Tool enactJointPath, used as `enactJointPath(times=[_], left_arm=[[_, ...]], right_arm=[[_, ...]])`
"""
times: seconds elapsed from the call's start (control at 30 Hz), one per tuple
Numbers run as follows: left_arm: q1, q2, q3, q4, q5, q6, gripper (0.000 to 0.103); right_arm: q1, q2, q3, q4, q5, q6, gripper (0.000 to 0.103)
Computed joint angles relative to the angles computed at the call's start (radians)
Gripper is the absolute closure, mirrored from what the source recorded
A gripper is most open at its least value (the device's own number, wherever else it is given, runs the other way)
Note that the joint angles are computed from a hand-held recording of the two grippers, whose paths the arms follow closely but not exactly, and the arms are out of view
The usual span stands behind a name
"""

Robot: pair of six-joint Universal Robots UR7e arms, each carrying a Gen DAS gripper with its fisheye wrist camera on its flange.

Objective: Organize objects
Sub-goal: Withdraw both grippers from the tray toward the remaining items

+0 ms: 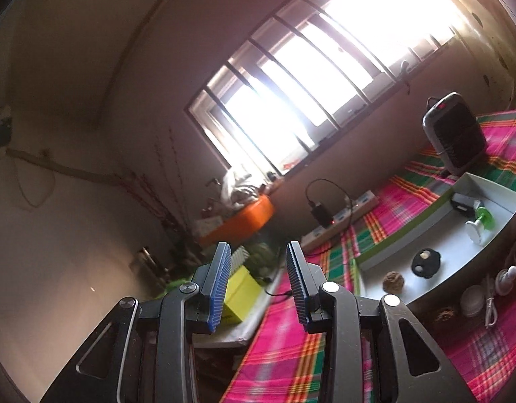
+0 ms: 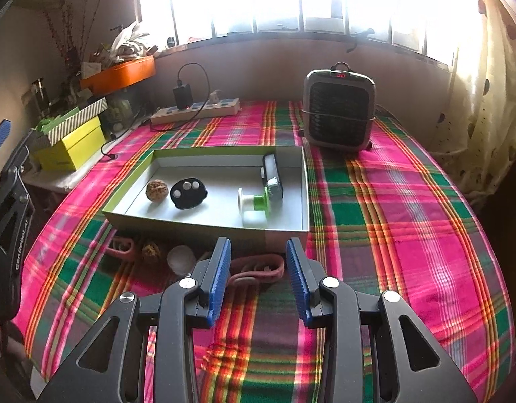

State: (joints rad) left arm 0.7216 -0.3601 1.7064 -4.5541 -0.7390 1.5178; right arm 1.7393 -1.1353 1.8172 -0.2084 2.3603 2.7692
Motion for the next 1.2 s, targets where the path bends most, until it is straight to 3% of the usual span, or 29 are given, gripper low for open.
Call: enactJointPath(times=[0.27, 0.37, 0.83, 0.97, 1.1, 1.2], left_arm=[[0.010, 0.013, 0.006, -0.040, -0.018, 0.050, 0.070], [0.011, 0.011, 0.018, -0.041, -0.016, 0.052, 0.070], [0.035, -0.005, 0.054, 0.086, 0.021, -0.037, 0.070], [0.043, -0.010, 0.060, 0.106, 0.023, -0.056, 0.070], [0.057, -0.053, 0.110, 0.250, 0.047, -0.198, 0.070], [0.078, -0.138, 0.188, 0.502, 0.040, -0.452, 0.070]], right_arm=[[0.001, 0.005, 0.016, -0.009, -0.007, 0.000, 0.067], [-0.002, 0.008, 0.019, -0.004, -0.019, -0.001, 0.061], [-0.015, 0.036, -0.003, 0.043, -0.026, 0.026, 0.059], [-0.019, 0.045, -0.012, 0.057, -0.032, 0.033, 0.054], [-0.022, 0.051, -0.022, 0.069, -0.034, 0.040, 0.053], [-0.027, 0.050, -0.021, 0.075, -0.038, 0.045, 0.053]])
